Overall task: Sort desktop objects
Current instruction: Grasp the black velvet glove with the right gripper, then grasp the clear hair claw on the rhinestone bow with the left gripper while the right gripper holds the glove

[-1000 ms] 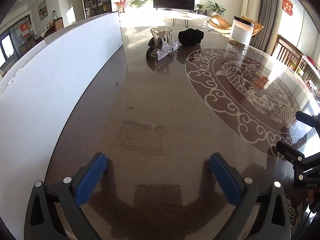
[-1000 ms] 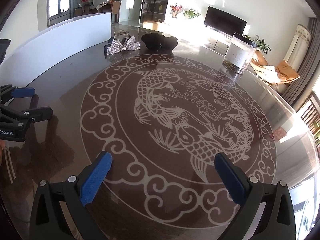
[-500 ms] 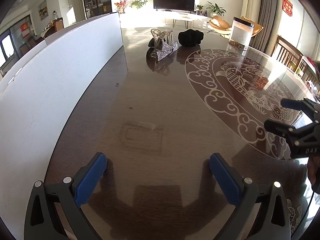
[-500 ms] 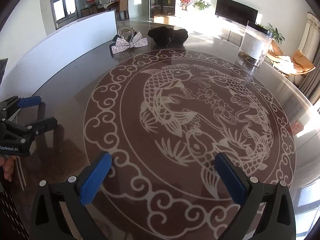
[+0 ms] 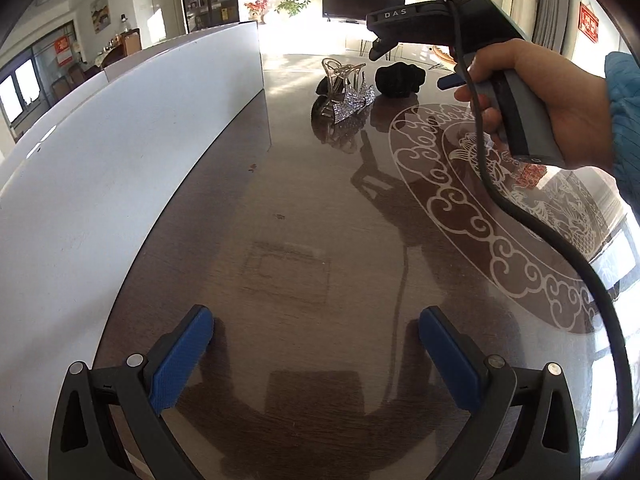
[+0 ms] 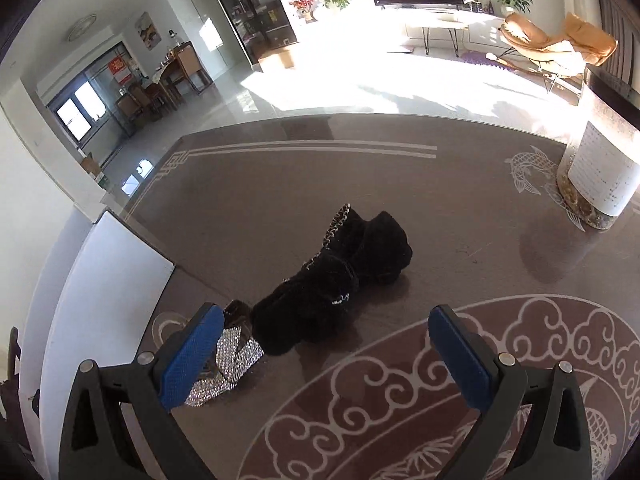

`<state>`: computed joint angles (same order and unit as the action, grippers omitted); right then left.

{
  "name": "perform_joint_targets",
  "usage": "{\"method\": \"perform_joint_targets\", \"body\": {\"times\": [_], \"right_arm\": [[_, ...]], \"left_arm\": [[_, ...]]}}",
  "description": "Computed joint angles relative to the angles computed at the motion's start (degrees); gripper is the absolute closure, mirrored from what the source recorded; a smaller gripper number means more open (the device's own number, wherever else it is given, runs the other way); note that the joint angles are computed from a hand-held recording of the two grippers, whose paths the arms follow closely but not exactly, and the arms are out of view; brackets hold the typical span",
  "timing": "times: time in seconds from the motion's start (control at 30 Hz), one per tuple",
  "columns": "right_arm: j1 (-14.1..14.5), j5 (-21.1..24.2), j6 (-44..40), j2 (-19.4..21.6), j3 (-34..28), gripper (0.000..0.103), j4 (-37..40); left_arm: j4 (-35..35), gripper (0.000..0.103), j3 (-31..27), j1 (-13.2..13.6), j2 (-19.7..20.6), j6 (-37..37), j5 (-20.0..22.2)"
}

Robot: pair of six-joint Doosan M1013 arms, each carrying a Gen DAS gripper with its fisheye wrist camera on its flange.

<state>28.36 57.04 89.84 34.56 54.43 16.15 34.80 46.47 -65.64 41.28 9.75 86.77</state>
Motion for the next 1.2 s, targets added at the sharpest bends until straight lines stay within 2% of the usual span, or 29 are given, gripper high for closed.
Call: {"method": "perform_joint_targets", "body": {"times": [0.03,0.1,0.13,0.17,0.2,0.4,0.73,0.8,0.87,0.9,1.0,1.13,1.2], "right_arm": [[0.5,0.0,1.7,0.6,-0.9,0.002,-1.8],[0.9,0.2,3.9,1.6,-2.1,0.022,-3.5],[0.9,1.5,4.4,2.3,-2.9,0.046,-3.5],[0.8,3.1,4.5,2.9,-3.7,0.061,-3.0],[0.8,2.4,4.6,2.6,-3.1,0.066,-2.9],[-1.0,-1.2,-3.5,-2.3,5.5,0.066,1.8],[-6.5,-7.9,-24.5,-20.3,31.6,0.064,4.5],[-7.3,-9.9,-26.9,-22.7,34.9,0.056,4.7],[-7.6,-11.3,-27.4,-24.2,37.2,0.023,4.6],[-7.9,-11.8,-27.9,-24.5,37.9,0.019,5.5],[-7.7,-14.5,-27.9,-25.4,39.3,0.018,5.2],[-6.4,-14.3,-25.4,-24.5,38.2,0.016,-0.1],[-6.1,-14.9,-24.6,-24.4,38.2,0.012,-1.8]], "left_arm": [[0.0,0.0,0.2,0.0,-0.1,0.0,-0.2],[-0.1,0.0,0.2,0.0,-0.1,-0.1,-0.3],[-0.1,0.0,0.3,0.0,-0.2,-0.1,-0.2],[-0.1,0.0,0.2,0.0,-0.2,-0.1,-0.3],[-0.1,0.0,0.3,0.0,-0.2,0.0,-0.3],[-0.1,0.0,0.2,0.0,-0.1,0.0,-0.4],[0.1,0.0,0.7,-0.1,-0.4,-0.2,-0.7],[0.1,0.0,0.7,-0.1,-0.4,-0.1,-0.7],[0.1,0.0,0.7,-0.1,-0.4,-0.1,-0.7],[0.1,0.0,0.9,-0.1,-0.5,-0.1,-0.9],[0.1,0.0,0.8,-0.2,-0.4,0.3,-1.0],[0.1,0.0,0.7,-0.2,-0.3,0.2,-0.9],[0.1,0.0,0.5,-0.1,-0.2,0.3,-0.9]]}}
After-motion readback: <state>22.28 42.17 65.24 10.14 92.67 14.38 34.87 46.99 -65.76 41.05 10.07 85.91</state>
